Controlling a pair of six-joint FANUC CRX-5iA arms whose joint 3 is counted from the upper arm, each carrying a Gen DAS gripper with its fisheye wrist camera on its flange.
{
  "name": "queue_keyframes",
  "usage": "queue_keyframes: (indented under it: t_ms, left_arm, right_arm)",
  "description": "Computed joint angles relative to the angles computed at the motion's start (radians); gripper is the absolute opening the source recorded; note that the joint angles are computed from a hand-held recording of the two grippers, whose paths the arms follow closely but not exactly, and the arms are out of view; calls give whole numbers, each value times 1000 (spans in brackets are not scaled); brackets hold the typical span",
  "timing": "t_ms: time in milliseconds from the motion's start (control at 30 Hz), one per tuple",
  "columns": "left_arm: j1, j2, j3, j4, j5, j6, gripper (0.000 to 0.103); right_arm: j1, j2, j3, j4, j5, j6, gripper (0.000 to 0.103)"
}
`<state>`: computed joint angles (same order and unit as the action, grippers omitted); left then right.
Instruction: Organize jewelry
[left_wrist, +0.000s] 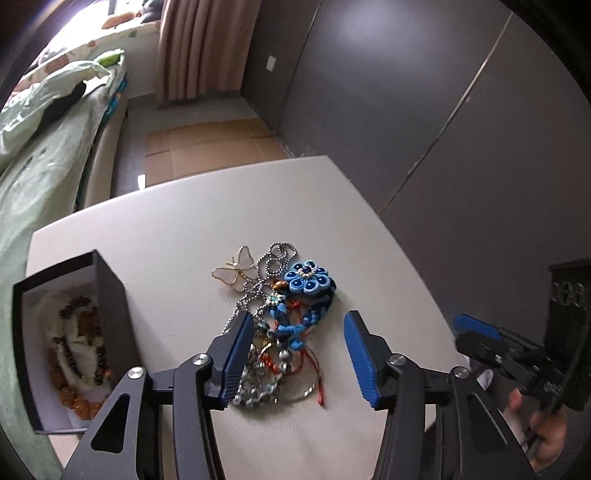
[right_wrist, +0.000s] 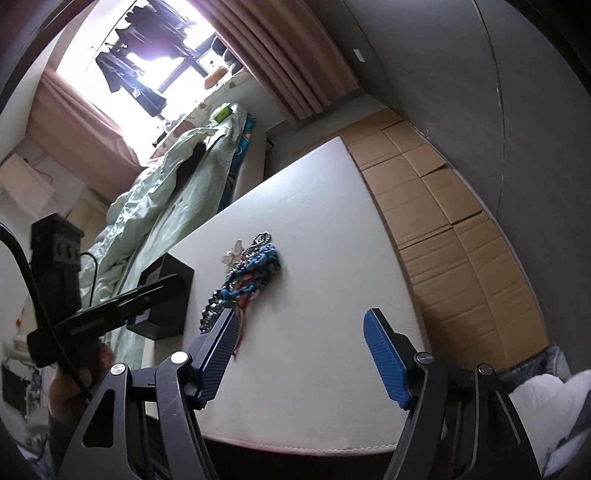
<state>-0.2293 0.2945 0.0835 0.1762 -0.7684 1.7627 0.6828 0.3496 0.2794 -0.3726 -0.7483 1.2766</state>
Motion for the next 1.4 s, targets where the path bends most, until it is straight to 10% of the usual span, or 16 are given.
queue_keyframes:
  t_ms: [300, 433, 933, 1400]
  left_arm:
    - [-9, 122, 138, -71, -117, 62, 44]
    - [-6, 131, 148, -82, -136, 67, 11]
    - [17, -24, 16, -16, -1, 4, 10]
    - [44, -154, -103, 36, 73, -50, 10]
  right_arm:
    - [0, 10, 11, -18, -12, 32, 67]
    - [1, 30, 38, -49, -33, 66, 55]
    - [9, 143, 194, -183, -152, 218, 17]
    - [72, 269, 367, -59, -279, 158, 17]
